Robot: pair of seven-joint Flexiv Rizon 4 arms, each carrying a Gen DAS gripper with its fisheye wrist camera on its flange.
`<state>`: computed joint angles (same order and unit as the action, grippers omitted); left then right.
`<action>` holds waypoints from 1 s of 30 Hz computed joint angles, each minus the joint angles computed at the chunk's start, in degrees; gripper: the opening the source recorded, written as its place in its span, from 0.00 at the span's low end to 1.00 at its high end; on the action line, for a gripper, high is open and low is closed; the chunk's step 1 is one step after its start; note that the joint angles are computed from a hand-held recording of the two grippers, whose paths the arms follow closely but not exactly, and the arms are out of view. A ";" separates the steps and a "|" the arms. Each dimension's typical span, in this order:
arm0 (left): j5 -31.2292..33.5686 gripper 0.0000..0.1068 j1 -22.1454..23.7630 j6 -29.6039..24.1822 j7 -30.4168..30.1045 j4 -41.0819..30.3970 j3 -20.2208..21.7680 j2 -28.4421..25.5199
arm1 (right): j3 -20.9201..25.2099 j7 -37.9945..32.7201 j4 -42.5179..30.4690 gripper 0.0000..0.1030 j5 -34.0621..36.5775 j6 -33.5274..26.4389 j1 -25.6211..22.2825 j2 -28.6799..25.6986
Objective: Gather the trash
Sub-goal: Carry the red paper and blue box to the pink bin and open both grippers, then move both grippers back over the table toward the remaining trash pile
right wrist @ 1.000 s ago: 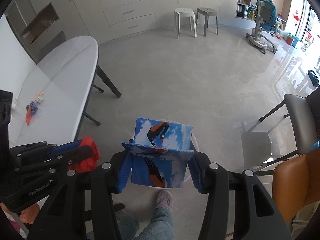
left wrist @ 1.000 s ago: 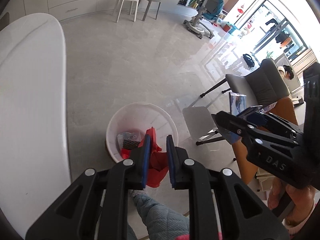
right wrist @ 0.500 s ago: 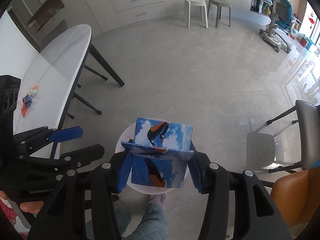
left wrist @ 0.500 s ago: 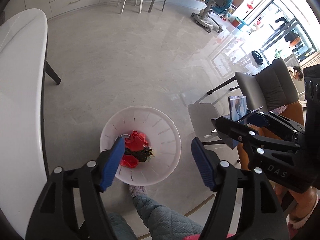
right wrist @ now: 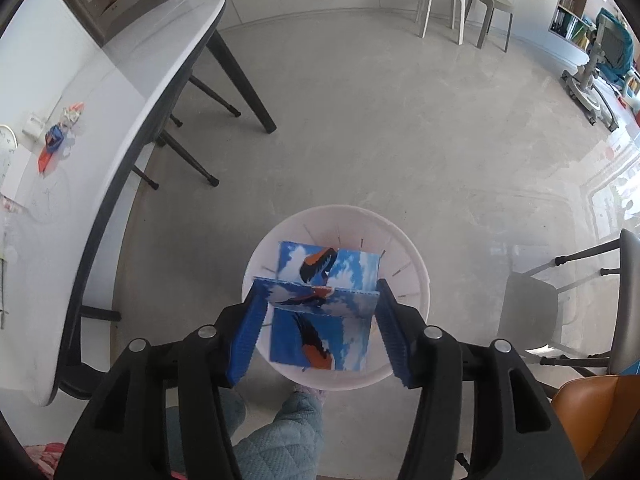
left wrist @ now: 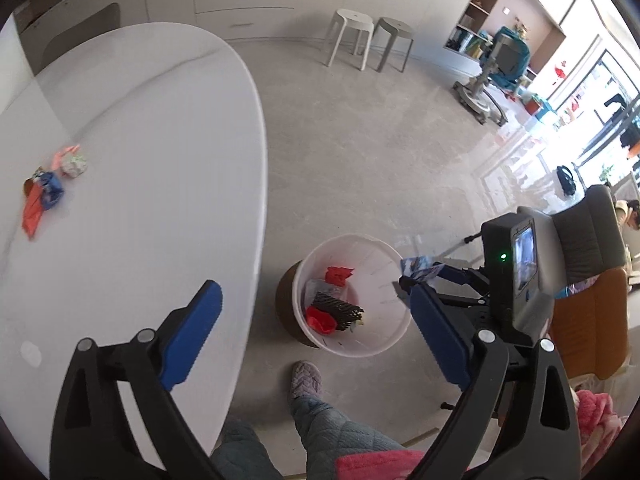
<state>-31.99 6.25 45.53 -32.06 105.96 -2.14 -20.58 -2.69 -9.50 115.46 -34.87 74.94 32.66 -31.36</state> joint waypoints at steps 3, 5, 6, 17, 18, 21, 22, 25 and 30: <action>-0.73 0.88 1.77 -0.16 0.22 -0.41 1.03 0.52 | 0.49 0.04 -3.29 0.83 0.32 -4.07 1.13 -1.98; -1.57 0.89 3.31 0.11 1.63 -0.86 1.49 0.44 | 0.80 0.75 -5.33 0.89 0.55 -6.81 1.76 -2.63; -1.74 0.89 3.64 0.44 1.81 -0.94 1.59 0.32 | 0.72 1.63 -6.36 0.90 0.41 -8.36 2.35 -2.77; -4.30 0.89 13.27 -6.28 11.99 -9.47 3.05 -2.72 | -1.45 25.21 -17.31 0.98 -12.25 -20.09 9.97 -0.27; -4.55 0.89 13.91 -6.87 12.42 -10.31 3.15 -3.09 | -1.02 26.20 -19.14 0.98 -13.04 -20.79 10.18 -0.82; -5.28 0.89 16.20 -9.62 12.76 -13.94 3.41 -4.62 | 0.68 26.33 -25.42 0.98 -14.08 -23.43 10.84 -3.24; -5.58 0.89 17.04 -10.59 12.89 -15.02 3.45 -5.12 | 1.08 25.75 -27.88 0.98 -14.10 -24.38 11.31 -4.29; -6.19 0.89 18.98 -12.05 13.54 -17.07 3.62 -6.16 | 1.74 23.36 -34.07 0.98 -13.65 -26.66 12.86 -7.12; -6.34 0.89 22.09 -15.43 12.90 -21.43 3.80 -8.85 | 1.63 17.00 -45.18 0.98 -10.95 -31.58 15.95 -12.52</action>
<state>-38.34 28.34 30.10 -19.16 84.53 1.66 -29.43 -1.06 7.50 70.28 -45.82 43.36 48.61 -43.88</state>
